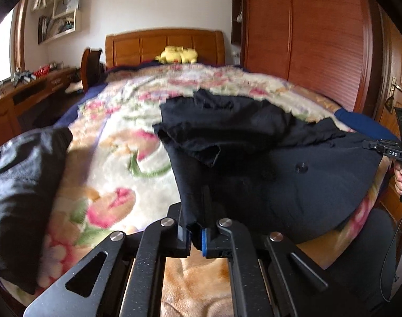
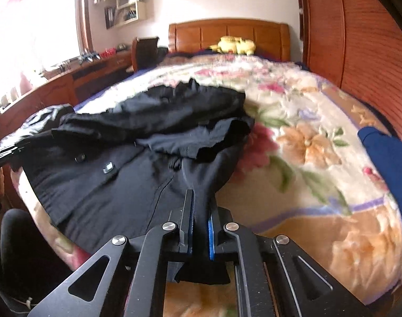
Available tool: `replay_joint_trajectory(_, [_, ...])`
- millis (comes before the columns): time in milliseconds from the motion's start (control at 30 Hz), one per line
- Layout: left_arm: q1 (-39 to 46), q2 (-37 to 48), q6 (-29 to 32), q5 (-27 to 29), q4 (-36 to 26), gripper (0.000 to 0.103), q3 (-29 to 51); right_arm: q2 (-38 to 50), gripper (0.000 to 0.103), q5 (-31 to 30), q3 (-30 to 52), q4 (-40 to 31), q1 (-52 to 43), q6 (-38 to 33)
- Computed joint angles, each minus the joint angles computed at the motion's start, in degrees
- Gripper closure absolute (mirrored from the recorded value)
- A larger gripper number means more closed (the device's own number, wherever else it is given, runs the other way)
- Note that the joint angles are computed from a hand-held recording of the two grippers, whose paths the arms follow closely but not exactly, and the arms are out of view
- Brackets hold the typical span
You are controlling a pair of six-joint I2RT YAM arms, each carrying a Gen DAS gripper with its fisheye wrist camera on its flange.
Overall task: Fold large clothes
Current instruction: 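Grasp the coat hem with both tools and lift it up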
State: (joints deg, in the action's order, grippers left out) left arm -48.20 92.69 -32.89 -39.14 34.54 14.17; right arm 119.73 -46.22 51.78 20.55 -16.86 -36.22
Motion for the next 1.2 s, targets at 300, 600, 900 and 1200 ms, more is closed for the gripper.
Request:
replay_joint_trajectory(300, [-14.18, -22.85, -4.68, -15.55, -25.37, 0.098, 2.15, -11.58, 0.096, -11.77, -6.4, -3.73, -9.35, -3.44])
replay_joint_trajectory(600, [-29.59, -35.22, -16.75, -33.06, -54.31, 0.098, 10.25, -22.7, 0.096, -26.71, -7.97, -19.55, -22.41, -15.14])
replay_joint_trajectory(900, [-24.33, -36.64, -3.36, -30.16, -41.38, 0.098, 6.47, -22.94, 0.096, -25.09, -10.96, -11.35, -21.79, -13.86])
replay_joint_trajectory(1200, [-0.68, -16.65, 9.2, -7.53, -5.98, 0.098, -0.73, -7.34, 0.096, -8.24, -4.33, 2.2, -8.1, -3.91])
